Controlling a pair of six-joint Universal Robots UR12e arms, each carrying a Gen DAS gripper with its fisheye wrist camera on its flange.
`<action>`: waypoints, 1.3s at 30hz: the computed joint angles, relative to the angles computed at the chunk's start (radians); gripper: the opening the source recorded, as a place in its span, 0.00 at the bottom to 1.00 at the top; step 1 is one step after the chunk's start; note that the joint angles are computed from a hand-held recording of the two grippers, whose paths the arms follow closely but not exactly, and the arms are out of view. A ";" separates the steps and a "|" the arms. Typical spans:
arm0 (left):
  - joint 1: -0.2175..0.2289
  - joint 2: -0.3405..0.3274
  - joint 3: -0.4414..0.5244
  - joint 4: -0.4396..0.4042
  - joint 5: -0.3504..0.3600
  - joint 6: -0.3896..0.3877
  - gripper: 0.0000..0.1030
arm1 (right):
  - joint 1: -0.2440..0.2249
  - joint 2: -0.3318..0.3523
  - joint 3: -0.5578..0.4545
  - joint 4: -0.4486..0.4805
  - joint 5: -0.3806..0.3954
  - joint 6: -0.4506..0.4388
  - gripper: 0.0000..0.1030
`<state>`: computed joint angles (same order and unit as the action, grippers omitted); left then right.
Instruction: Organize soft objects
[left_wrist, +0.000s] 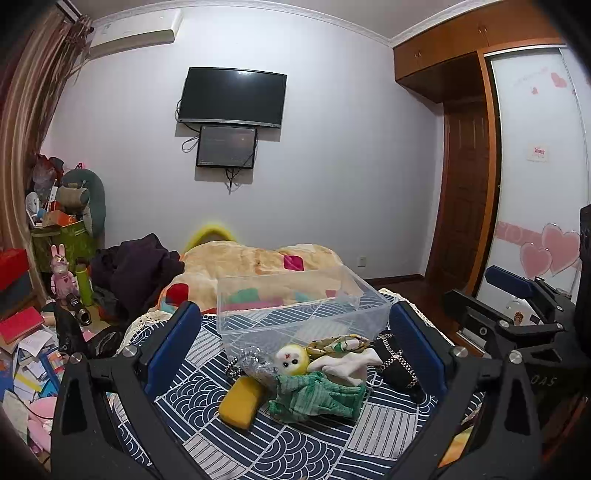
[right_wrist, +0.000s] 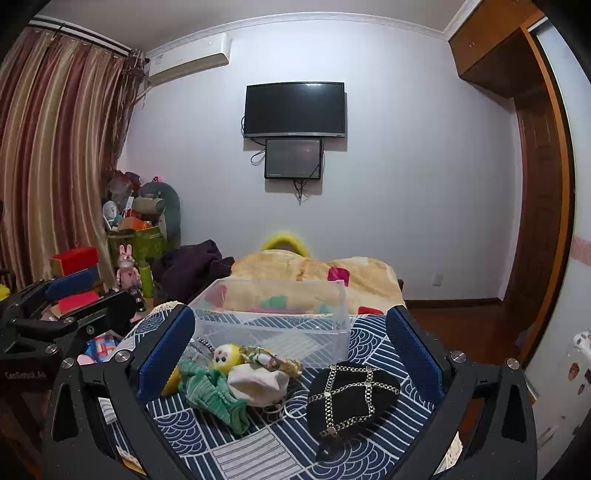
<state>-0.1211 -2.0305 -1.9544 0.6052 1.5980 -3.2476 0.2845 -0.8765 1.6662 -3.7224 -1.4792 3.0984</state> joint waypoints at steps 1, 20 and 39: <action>0.000 0.001 0.000 -0.003 0.000 -0.001 1.00 | 0.000 0.001 0.000 -0.001 0.000 0.000 1.00; 0.001 0.000 -0.004 0.001 -0.003 0.003 1.00 | -0.002 0.001 -0.001 0.000 0.005 0.013 1.00; 0.000 -0.001 -0.001 -0.006 0.006 0.005 1.00 | -0.002 0.001 0.003 -0.011 0.015 0.012 1.00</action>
<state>-0.1214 -2.0318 -1.9551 0.5991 1.6041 -3.2426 0.2820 -0.8758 1.6691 -3.7336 -1.4641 3.1100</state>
